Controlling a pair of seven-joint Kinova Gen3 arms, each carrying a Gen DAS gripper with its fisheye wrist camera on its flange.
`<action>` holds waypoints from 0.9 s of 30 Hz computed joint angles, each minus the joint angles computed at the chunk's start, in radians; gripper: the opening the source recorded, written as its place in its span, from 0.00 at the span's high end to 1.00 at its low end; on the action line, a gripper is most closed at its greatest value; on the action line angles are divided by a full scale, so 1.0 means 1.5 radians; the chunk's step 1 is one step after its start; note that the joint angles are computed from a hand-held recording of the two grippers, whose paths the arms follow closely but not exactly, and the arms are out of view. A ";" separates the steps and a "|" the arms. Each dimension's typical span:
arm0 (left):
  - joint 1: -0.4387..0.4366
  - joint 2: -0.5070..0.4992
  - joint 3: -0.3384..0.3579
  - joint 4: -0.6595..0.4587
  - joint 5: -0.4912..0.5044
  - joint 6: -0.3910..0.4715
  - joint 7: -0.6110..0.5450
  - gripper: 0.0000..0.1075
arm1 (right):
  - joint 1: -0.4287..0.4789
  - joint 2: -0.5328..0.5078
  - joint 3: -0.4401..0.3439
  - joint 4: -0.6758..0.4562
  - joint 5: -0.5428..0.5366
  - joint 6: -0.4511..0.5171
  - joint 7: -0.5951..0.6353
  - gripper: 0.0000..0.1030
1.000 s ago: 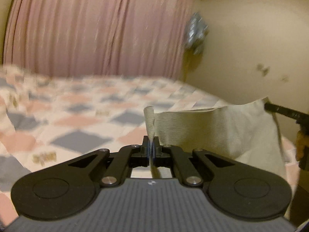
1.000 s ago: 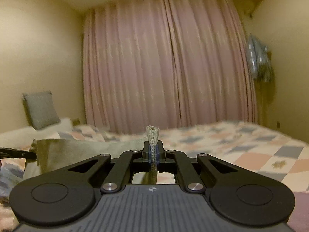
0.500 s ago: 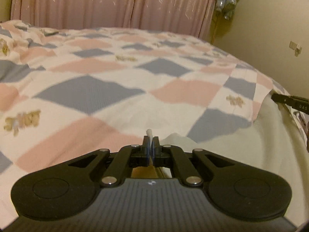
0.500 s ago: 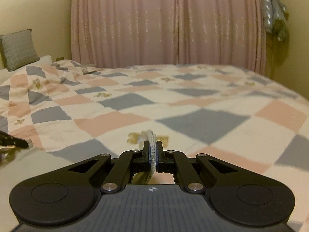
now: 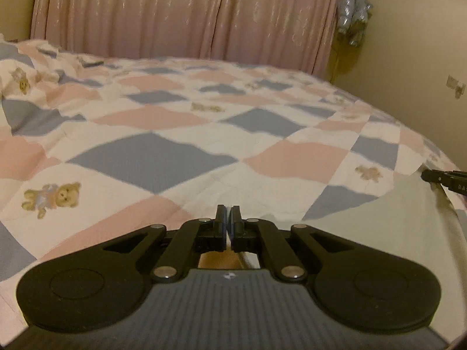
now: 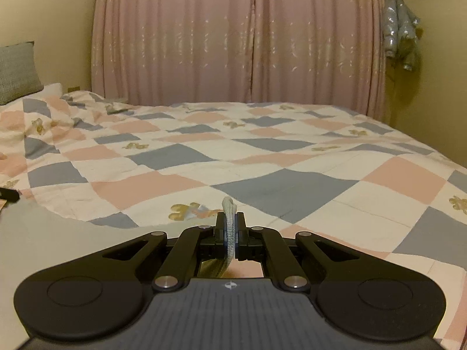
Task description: Fold clothes
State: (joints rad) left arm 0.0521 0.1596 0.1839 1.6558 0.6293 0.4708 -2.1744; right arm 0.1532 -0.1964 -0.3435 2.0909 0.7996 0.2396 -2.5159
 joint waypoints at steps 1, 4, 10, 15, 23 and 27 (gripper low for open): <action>0.019 0.007 -0.019 -0.010 -0.027 0.013 0.027 0.99 | -0.031 0.008 0.029 -0.005 -0.023 0.004 0.027 0.97; 0.066 0.001 -0.068 -0.014 -0.094 0.029 0.105 0.96 | -0.099 0.033 0.092 -0.025 -0.090 0.021 0.104 0.95; 0.012 -0.090 -0.040 0.066 -0.073 0.020 0.075 0.90 | -0.075 -0.032 0.070 -0.012 -0.156 0.055 0.144 0.70; 0.047 -0.214 -0.097 0.161 -0.020 0.066 -0.014 0.87 | -0.226 -0.176 0.169 0.031 -0.292 0.159 0.256 0.70; 0.120 -0.399 -0.161 0.270 -0.032 0.203 0.008 0.75 | -0.307 -0.416 0.172 0.090 -0.509 0.363 0.295 0.64; 0.105 -0.437 -0.135 0.296 -0.074 0.235 0.092 0.74 | -0.273 -0.481 0.156 0.114 -0.596 0.407 0.299 0.62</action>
State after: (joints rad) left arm 0.2093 -0.4956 -0.0183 2.1003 0.5185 0.8229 -2.0365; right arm -0.2557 -0.9183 -0.1092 2.2613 -0.0938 0.8507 -2.0681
